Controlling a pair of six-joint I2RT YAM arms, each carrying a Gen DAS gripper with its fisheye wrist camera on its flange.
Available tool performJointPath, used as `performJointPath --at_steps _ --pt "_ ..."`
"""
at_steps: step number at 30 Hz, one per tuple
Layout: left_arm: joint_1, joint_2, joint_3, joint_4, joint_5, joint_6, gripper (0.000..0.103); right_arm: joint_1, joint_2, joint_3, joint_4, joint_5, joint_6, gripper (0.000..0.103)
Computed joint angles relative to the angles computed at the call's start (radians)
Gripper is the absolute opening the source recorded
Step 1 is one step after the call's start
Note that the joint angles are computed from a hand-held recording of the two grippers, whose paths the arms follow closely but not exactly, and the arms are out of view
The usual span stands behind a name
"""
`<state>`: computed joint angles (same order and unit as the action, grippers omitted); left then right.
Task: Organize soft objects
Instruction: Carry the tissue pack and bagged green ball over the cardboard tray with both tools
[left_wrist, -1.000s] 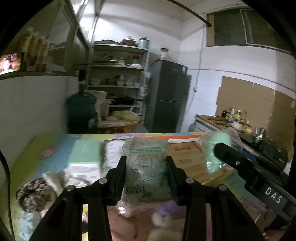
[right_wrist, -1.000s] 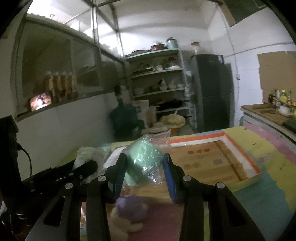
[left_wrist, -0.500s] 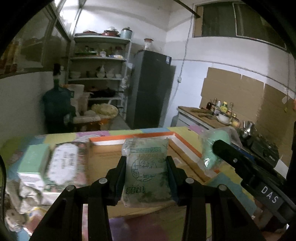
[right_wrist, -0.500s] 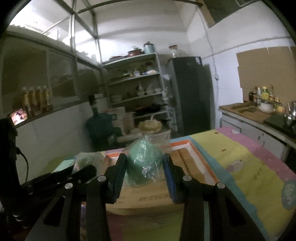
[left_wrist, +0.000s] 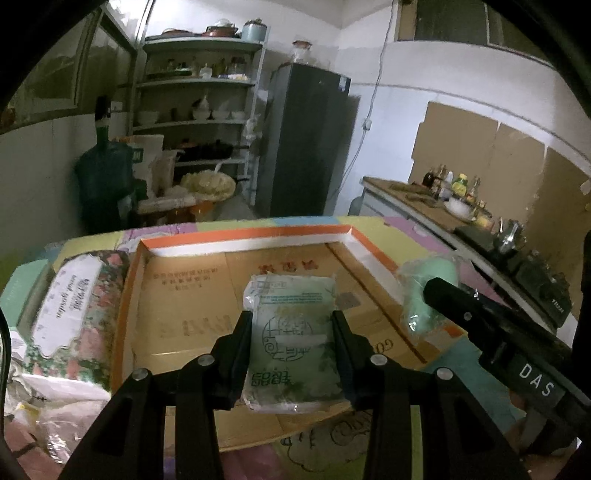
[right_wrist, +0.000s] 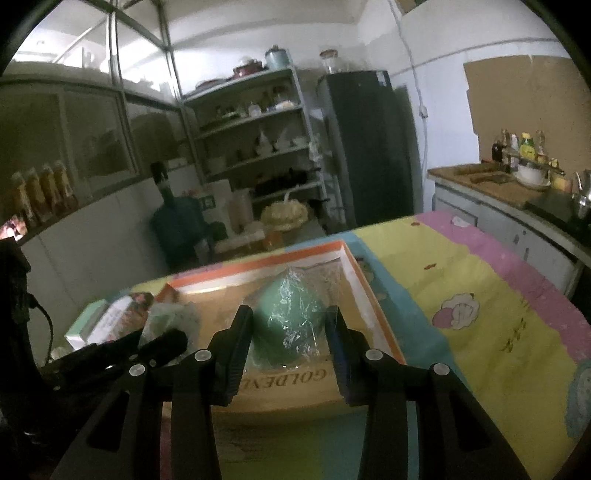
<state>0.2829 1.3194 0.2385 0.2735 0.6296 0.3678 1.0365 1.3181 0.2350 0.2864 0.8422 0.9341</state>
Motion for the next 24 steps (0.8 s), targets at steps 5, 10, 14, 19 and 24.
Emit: performJointPath --at_steps 5,10,14,19,24 --pt "-0.076 0.092 0.002 0.079 -0.081 -0.036 0.042 -0.107 0.077 -0.025 0.121 -0.117 -0.069 0.041" --pt "-0.127 0.161 0.018 0.107 -0.134 -0.058 0.042 -0.169 0.132 -0.039 0.18 -0.204 -0.091 0.041" --pt "-0.134 0.214 0.047 0.08 -0.145 -0.051 0.042 -0.21 0.152 -0.036 0.204 -0.273 -0.111 0.042" --pt "-0.128 0.231 0.061 0.056 -0.138 -0.047 0.044 -0.237 0.187 0.011 0.149 -0.316 -0.125 0.045" --pt "-0.131 0.231 0.064 0.044 -0.132 -0.05 0.05 -0.239 0.187 0.018 0.12 -0.314 -0.11 0.05"
